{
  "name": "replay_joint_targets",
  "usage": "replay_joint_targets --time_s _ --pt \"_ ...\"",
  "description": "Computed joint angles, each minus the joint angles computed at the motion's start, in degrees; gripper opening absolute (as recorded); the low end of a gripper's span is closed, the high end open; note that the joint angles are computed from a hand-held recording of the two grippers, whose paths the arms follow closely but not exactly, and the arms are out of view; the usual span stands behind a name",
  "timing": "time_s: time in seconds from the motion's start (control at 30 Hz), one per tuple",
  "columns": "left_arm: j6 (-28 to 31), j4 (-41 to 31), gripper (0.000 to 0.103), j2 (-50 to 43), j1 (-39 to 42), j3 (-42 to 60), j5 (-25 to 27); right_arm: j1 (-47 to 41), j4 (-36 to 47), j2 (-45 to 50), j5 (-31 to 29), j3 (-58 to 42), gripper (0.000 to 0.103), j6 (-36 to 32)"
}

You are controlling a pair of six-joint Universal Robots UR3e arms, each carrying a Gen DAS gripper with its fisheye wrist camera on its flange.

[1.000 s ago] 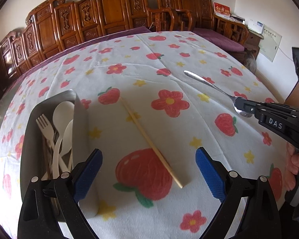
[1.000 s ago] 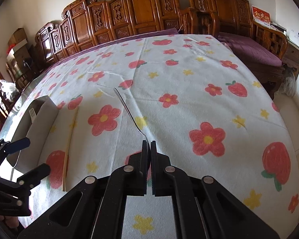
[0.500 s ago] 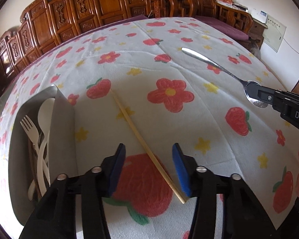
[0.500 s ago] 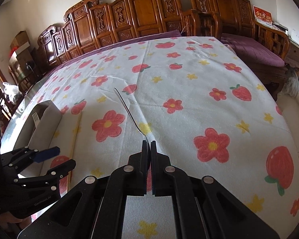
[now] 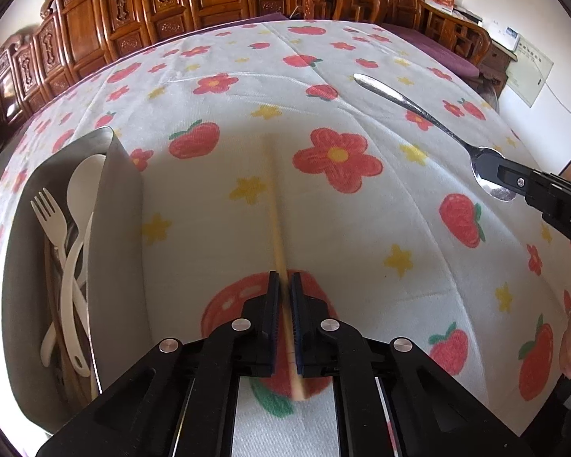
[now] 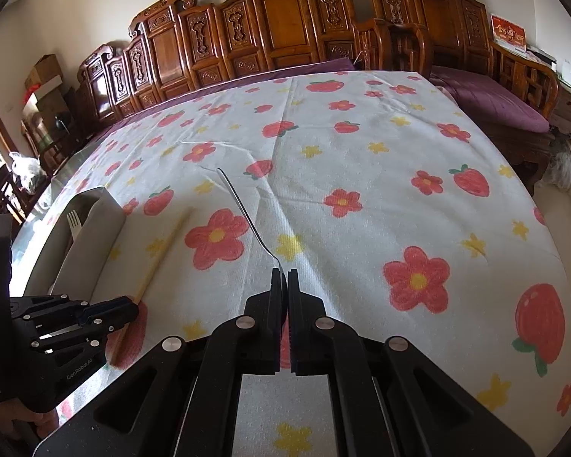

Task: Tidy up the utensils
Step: 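Grasp the wooden chopstick with the left gripper and lift it, then lower the chopstick into the tray and open the left gripper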

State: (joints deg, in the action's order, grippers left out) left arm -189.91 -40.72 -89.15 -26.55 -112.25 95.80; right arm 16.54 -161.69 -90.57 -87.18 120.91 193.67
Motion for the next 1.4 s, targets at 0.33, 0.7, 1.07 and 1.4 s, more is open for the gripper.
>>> replay_joint_targets --time_s 0.33,0.7,1.07,1.4 --pt "2.3 -2.9 0.004 7.26 1.01 -1.22 1.17 3.1 0.35 1.85 -0.93 -3.33 0.004 -0.04" --pt "6.86 -9.66 0.004 19.07 6.11 -1.3 -0.21 8.66 1.13 4.52 -2.58 -9.01 0.004 -0.35" --pt "15.0 -18.4 0.004 32.92 19.69 -4.02 -5.77 13.02 2.51 7.41 -4.28 -13.25 0.004 -1.08" --pt "24.73 -26.11 0.004 42.63 38.07 -8.33 -13.15 14.54 3.11 8.53 -4.9 -14.37 0.004 -1.36"
